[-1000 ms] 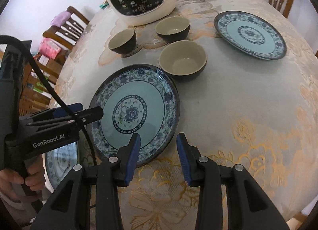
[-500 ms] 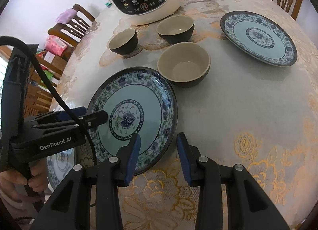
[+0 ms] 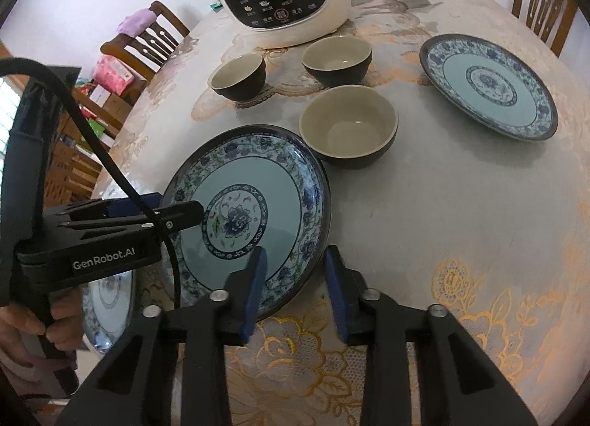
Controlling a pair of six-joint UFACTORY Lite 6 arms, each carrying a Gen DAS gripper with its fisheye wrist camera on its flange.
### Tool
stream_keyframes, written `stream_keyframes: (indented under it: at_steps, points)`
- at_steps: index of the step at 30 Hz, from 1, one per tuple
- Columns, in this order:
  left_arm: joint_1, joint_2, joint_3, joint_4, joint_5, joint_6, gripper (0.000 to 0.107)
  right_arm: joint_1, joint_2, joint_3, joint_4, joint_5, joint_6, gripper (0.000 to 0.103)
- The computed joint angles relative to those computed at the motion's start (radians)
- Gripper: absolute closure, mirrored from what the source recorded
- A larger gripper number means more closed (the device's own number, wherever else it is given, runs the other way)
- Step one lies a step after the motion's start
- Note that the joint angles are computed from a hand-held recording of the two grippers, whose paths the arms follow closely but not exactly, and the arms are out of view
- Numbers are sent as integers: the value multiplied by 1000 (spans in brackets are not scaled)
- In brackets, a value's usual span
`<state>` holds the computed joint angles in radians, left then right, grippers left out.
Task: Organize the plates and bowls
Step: 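Carry the left tool's plate toward the plate held by the right tool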
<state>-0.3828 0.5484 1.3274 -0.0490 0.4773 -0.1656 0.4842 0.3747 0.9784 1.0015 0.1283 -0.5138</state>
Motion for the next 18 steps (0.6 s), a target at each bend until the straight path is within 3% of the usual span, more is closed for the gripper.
stream_keyframes:
  at_steps: [2,7,18]
  points:
    - [-10,-1,4,9,6,-10,63,2,1,3,-61,-5,58,74]
    - [-9,-9,-3,3,12,-19,64,-19,-2,-12,137,3,-123,80]
    - [-3,-127,-127,-31,-2,14,67,5,-55,-50,-67,-19,125,80]
